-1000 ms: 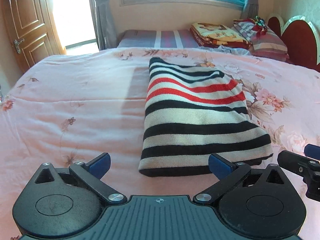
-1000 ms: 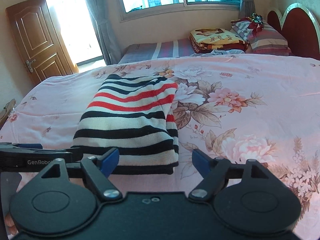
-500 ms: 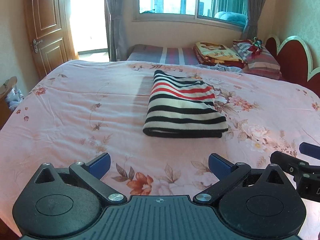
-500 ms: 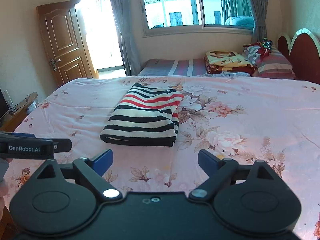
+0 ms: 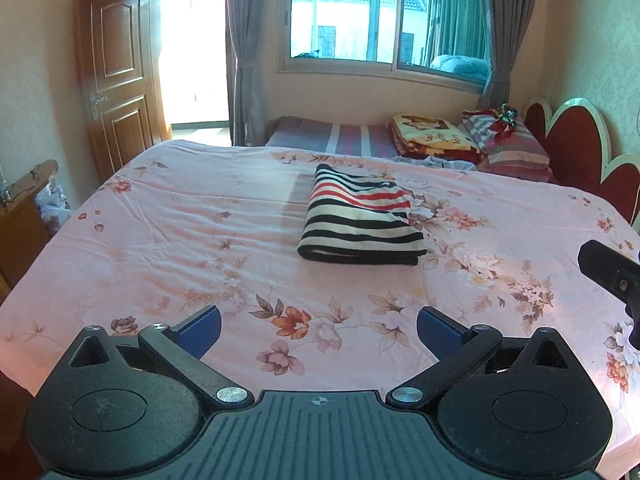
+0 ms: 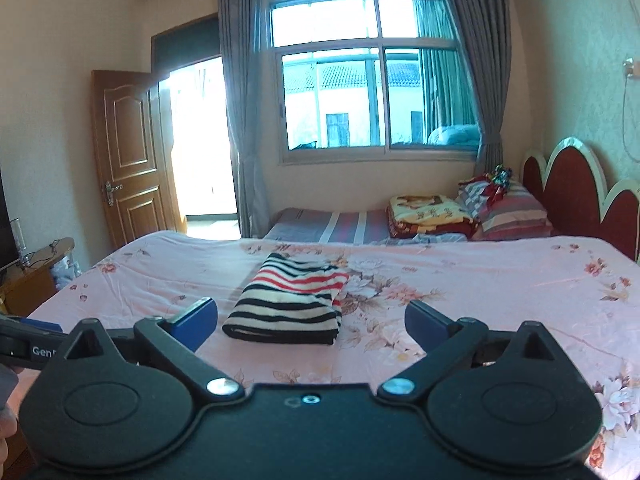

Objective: Fold small clothes

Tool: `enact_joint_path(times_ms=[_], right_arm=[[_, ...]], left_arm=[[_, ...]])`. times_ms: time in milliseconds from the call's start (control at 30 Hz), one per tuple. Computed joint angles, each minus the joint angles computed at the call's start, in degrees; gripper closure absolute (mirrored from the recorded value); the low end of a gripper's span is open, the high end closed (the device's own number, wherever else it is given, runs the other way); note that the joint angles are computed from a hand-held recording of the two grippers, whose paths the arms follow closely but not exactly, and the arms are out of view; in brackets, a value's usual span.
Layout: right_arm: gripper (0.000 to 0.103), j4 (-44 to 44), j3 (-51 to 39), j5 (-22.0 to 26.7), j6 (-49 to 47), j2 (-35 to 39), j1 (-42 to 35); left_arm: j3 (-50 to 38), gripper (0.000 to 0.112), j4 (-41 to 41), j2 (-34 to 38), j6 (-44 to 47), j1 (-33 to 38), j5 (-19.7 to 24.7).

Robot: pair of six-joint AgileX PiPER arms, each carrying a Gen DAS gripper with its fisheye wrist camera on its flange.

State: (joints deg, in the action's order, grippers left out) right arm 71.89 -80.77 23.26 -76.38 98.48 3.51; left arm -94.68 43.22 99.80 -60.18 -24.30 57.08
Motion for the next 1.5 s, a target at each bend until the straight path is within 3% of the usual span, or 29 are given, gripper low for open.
enact_joint_path(times_ms=[100, 767, 1500], right_arm=[[0.002, 5.0, 3.4, -2.7, -5.6, -2.5, 0.7], [0.002, 12.2, 12.6, -4.2, -12.6, -8.1, 0.6], [0.001, 11.1, 12.4, -5.1, -10.1, -7.1, 1.2]], left_arm=[[1.7, 0.009, 1.8, -1.8, -1.9, -1.9, 1.8], [5.3, 0.009, 7.7, -5.4, -7.5, -8.8, 6.1], [3.8, 0.009, 7.0, -4.4, -7.6, -8.5, 7.2]])
